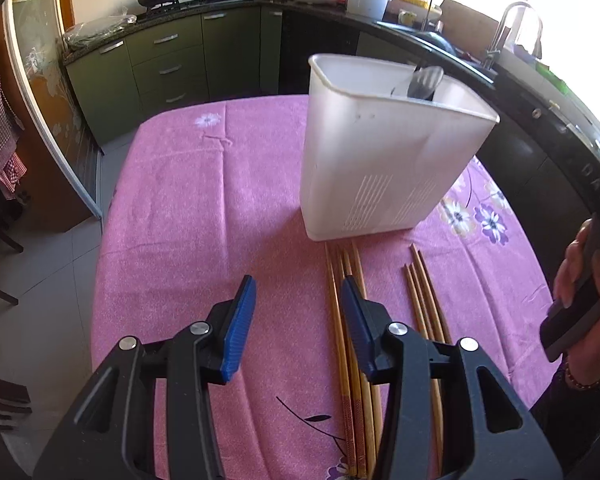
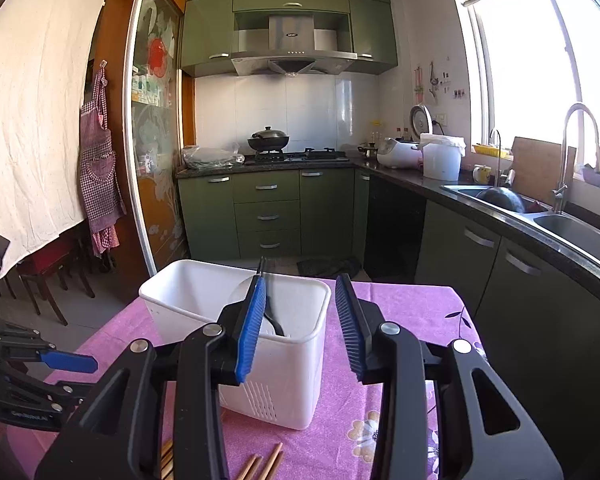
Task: Organize utensils
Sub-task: 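Lower spoon and fork into the holder and open both grippers, then grasp one bamboo chopstick with the left gripper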
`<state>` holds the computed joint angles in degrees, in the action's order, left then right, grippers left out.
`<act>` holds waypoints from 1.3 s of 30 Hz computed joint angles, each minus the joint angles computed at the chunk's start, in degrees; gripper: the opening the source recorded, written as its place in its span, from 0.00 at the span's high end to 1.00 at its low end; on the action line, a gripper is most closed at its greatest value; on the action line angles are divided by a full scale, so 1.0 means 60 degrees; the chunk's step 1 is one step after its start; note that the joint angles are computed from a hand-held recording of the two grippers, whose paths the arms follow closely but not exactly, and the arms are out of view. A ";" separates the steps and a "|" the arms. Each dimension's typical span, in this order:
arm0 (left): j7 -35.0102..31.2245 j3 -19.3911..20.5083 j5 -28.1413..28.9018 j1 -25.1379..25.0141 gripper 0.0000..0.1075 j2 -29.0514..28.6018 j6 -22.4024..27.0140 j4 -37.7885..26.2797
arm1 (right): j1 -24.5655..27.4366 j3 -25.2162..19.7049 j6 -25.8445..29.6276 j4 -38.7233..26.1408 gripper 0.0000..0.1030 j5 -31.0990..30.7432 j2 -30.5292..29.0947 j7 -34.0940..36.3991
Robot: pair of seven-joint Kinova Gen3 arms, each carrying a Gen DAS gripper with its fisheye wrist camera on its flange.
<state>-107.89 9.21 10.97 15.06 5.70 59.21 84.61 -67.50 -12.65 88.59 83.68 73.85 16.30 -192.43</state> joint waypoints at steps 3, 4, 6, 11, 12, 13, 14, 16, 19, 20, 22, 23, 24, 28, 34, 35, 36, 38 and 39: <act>0.0550 0.0112 -0.0954 0.0432 0.60 0.0351 0.0251 -0.0080 | -0.0250 -0.0195 0.0398 -0.0212 0.65 -0.0519 -0.0061 0.0305; 0.0719 0.0127 -0.1197 0.0558 0.64 0.0495 0.0356 -0.0134 | -0.0279 -0.0259 0.0413 -0.0220 0.66 -0.0757 -0.0130 0.0400; 0.0936 0.0146 -0.1578 0.0778 0.69 0.0774 0.0570 -0.0237 | -0.0329 -0.0394 0.0460 -0.0171 0.72 -0.1295 -0.0227 0.0483; 0.1222 0.0107 -0.1844 0.1029 0.75 0.1357 0.0938 -0.0480 | -0.0273 -0.0701 0.0173 0.0446 0.76 -0.2697 -0.0486 0.0088; 0.1265 0.0095 -0.1859 0.1058 0.75 0.1411 0.0978 -0.0507 | -0.0276 -0.0748 0.0132 0.0577 0.76 -0.2869 -0.0515 -0.0071; 0.1337 0.0081 -0.1922 0.1113 0.75 0.1457 0.0994 -0.0541 | -0.0276 -0.0793 0.0058 0.0747 0.76 -0.3024 -0.0529 -0.0276; 0.1407 0.0072 -0.2003 0.1178 0.75 0.1486 0.0985 -0.0562 | -0.0253 -0.0832 -0.0034 0.0877 0.76 -0.3171 -0.0567 -0.0406; 0.1527 0.0060 -0.2172 0.1303 0.75 0.1529 0.0975 -0.0609 | -0.0184 -0.0900 -0.0270 0.1181 0.76 -0.3392 -0.0670 -0.0646; 0.1610 0.0077 -0.2255 0.1404 0.76 0.1628 0.1098 -0.0780 | -0.0059 -0.0991 -0.0549 0.1452 0.76 -0.3592 -0.0770 -0.0804; 0.1647 0.0083 -0.2223 0.1419 0.76 0.1663 0.1181 -0.0863 | 0.0003 -0.0997 -0.0633 0.1493 0.76 -0.3626 -0.0809 -0.0797; 0.1635 0.0087 -0.2057 0.1357 0.76 0.1645 0.1277 -0.0974 | 0.0083 -0.1021 -0.0722 0.1515 0.76 -0.3681 -0.0829 -0.0771; 0.1635 0.0085 -0.2006 0.1338 0.76 0.1602 0.1264 -0.0986 | 0.0114 -0.1023 -0.0736 0.1496 0.76 -0.3692 -0.0833 -0.0748; 0.1724 0.0082 -0.2023 0.1381 0.76 0.1575 0.1291 -0.1036 | 0.0114 -0.1039 -0.0756 0.1531 0.76 -0.3694 -0.0834 -0.0789; 0.1722 0.0110 -0.2018 0.1415 0.76 0.1532 0.1357 -0.1098 | 0.0240 -0.1027 -0.0900 0.1502 0.76 -0.3755 -0.0851 -0.0684; 0.1742 0.0141 -0.2156 0.1603 0.76 0.1674 0.1445 -0.1067 | 0.0326 -0.1013 -0.1038 0.1487 0.76 -0.3910 -0.0836 -0.0540; 0.1766 0.0137 -0.2192 0.1635 0.76 0.1690 0.1460 -0.1069 | 0.0347 -0.1006 -0.1053 0.1486 0.76 -0.3946 -0.0843 -0.0497; 0.1788 0.0129 -0.2223 0.1658 0.76 0.1692 0.1447 -0.1029 | 0.0360 -0.1001 -0.1063 0.1486 0.76 -0.3970 -0.0842 -0.0474; 0.1849 0.0122 -0.2339 0.1740 0.75 0.1709 0.1418 -0.1011 | 0.0407 -0.0993 -0.1106 0.1464 0.76 -0.4045 -0.0855 -0.0361; 0.1838 0.0123 -0.2366 0.1748 0.75 0.1745 0.1452 -0.1070 | 0.0428 -0.0991 -0.1142 0.1462 0.76 -0.4074 -0.0858 -0.0313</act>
<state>-96.86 9.95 -3.23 25.54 16.17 67.92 78.19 -64.93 -18.60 81.74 92.45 49.40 11.15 -194.31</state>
